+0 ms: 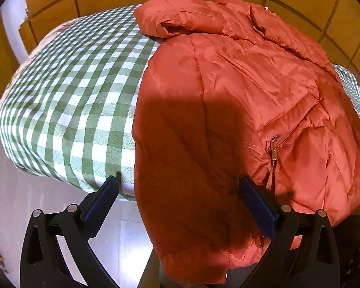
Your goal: Fold small clothes
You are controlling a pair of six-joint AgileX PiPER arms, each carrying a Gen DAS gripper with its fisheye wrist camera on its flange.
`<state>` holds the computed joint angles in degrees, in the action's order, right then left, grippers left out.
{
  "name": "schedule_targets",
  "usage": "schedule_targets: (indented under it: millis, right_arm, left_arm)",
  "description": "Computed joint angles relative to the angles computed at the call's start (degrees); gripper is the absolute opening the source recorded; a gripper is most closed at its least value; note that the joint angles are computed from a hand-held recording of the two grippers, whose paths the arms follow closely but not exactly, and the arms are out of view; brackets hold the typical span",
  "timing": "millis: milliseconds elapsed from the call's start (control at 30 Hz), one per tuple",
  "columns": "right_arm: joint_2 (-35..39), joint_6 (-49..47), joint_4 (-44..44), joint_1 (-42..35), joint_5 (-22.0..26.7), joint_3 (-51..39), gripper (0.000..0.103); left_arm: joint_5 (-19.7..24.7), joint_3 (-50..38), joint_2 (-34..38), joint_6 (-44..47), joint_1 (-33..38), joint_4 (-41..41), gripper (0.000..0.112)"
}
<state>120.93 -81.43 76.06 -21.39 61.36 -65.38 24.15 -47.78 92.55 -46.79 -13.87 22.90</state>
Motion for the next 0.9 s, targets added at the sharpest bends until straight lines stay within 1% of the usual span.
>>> schedule_targets:
  millis: [133, 233, 300, 367, 500, 900]
  right_arm:
    - [-0.3, 0.0, -0.8, -0.1, 0.0, 0.1, 0.082]
    - [-0.2, 0.7, -1.9, 0.1, 0.2, -0.4, 0.082]
    - [-0.2, 1.2, -2.9, 0.6, 0.3, -0.8, 0.079]
    - [0.1, 1.5, -3.5, 0.9, 1.2, -1.1, 0.077]
    - [0.3, 1.2, -3.4, 1.1, 1.2, -1.0, 0.076]
    - [0.7, 1.3, -4.3, 0.9, 1.3, -1.4, 0.076]
  left_arm:
    - [0.8, -0.2, 0.4, -4.3, -1.1, 3.0, 0.099]
    - [1.6, -0.1, 0.6, -9.7, -2.6, 8.4, 0.099]
    - [2.1, -0.3, 0.9, -11.6, -3.5, 10.2, 0.099]
    - [1.8, -0.3, 1.1, -11.3, -3.6, 9.5, 0.099]
    - [1.5, -0.2, 1.3, -10.8, -3.7, 8.5, 0.099]
    - [1.9, -0.4, 1.7, -11.7, -4.3, 10.0, 0.099]
